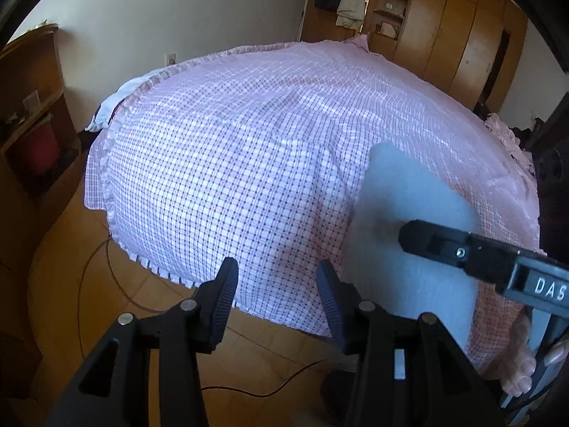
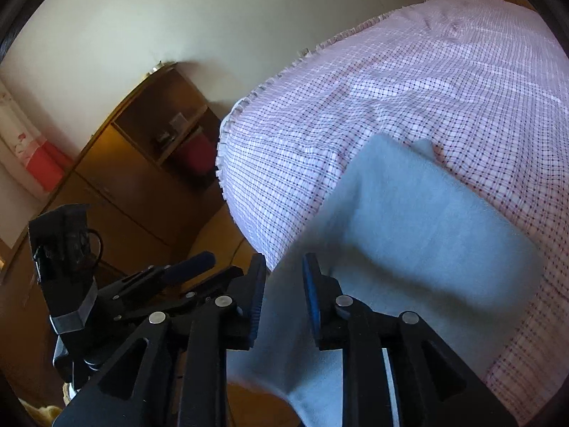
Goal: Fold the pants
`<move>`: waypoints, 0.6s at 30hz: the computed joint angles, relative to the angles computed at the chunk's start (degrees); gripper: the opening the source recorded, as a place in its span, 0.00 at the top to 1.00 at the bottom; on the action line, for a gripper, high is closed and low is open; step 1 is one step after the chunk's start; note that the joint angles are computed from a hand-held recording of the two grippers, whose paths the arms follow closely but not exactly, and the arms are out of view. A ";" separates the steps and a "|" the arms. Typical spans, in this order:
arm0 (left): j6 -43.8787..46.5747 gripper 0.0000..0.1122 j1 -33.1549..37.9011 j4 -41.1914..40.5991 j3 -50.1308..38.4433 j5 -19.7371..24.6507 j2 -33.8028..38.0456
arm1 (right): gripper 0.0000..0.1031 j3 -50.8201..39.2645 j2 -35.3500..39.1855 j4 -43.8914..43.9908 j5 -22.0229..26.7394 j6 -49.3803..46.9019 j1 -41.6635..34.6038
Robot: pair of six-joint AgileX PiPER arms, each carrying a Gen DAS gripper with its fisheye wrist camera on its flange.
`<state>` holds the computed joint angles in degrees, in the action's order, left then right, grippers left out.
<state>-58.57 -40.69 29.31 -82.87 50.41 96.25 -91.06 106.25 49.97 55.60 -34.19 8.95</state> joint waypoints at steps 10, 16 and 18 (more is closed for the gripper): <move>12.99 0.47 2.63 -12.50 -2.36 -8.28 2.02 | 0.52 11.23 -10.49 -2.18 -2.62 -3.72 -6.16; 23.62 0.47 4.31 -22.31 -7.73 -8.79 7.33 | 0.51 17.38 -13.28 -7.64 -3.31 -1.18 -10.91; 27.58 0.47 5.09 -26.02 -10.05 -7.73 9.65 | 0.51 18.39 -12.89 -8.17 -3.81 -1.03 -11.09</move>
